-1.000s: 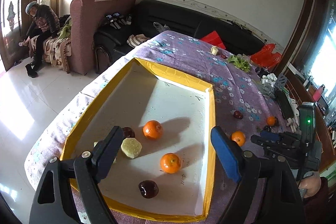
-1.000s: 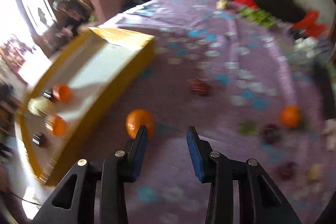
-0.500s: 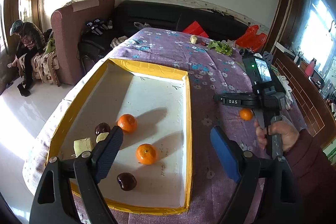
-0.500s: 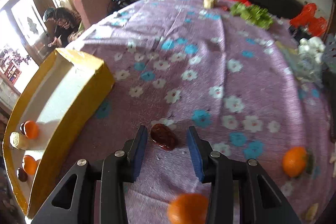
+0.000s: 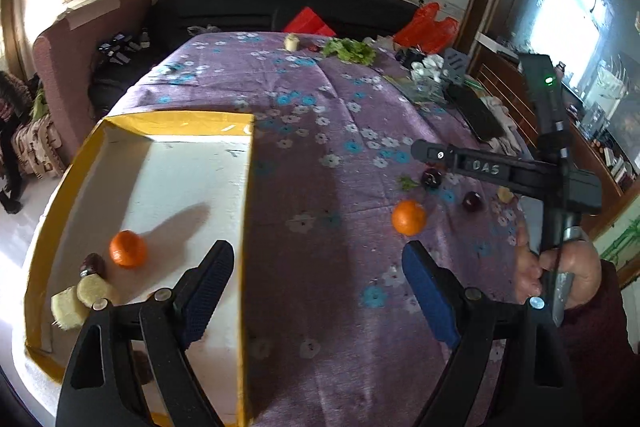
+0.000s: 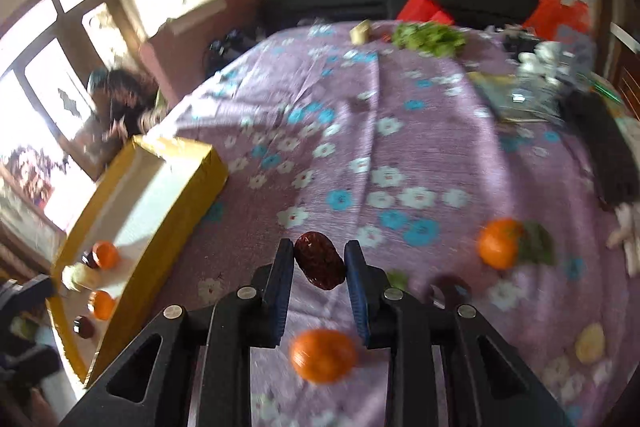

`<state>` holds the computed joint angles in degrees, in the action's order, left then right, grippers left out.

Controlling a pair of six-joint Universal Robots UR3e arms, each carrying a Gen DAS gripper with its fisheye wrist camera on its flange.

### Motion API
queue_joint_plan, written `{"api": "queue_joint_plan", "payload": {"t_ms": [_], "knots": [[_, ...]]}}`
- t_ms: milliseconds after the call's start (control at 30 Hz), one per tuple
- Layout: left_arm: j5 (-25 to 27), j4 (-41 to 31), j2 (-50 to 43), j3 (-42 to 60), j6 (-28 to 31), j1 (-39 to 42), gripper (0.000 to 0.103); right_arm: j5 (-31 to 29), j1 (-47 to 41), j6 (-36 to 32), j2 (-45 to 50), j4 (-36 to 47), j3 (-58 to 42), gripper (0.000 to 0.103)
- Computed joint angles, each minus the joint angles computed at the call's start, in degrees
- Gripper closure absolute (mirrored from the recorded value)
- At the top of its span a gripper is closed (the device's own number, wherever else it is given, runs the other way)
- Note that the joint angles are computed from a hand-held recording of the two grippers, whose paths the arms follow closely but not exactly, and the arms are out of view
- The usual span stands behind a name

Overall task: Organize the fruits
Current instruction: 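Grasp a red date with the right tool while the left tool grasps an orange, then carry the date and orange into the tray and release both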

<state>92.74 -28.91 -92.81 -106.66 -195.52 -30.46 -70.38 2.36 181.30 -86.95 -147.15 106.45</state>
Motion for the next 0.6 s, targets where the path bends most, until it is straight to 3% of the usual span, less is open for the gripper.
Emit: {"api": "queue_joint_plan", "payload": {"t_ms": [167, 300, 400, 433, 467, 500, 600], "knots": [[1.2, -0.4, -17.9, 15.6, 1.5, -5.0, 0.017, 6.8, -11.0, -0.2, -14.2, -3.7, 15.0, 0.074], [8.2, -2.2, -30.0, 28.1, 2.7, -9.2, 0.017, 12.3, -17.5, -1.0, -15.3, -6.3, 21.1, 0.074], [10.4, -3.9, -34.6, 33.3, 4.6, -10.7, 0.018, 14.8, -19.9, -1.8, -14.0, -5.5, 22.2, 0.074], [11.7, -4.9, -36.0, 35.1, 5.0, -11.4, 0.027, 14.9, -20.3, -2.4, -14.2, -5.2, 22.4, 0.074], [11.9, -6.6, -37.2, 36.9, 5.4, -11.8, 0.063, 14.4, -20.4, -2.8, -14.4, -5.2, 22.6, 0.074], [11.1, -9.7, -38.3, 39.1, 5.4, -11.7, 0.065, 13.8, -19.9, -2.6, -14.2, -5.6, 22.5, 0.074], [11.4, -8.5, -37.1, 36.9, 4.5, -11.7, 0.067, 14.5, -20.4, -3.1, -15.1, -5.2, 23.4, 0.074]]}}
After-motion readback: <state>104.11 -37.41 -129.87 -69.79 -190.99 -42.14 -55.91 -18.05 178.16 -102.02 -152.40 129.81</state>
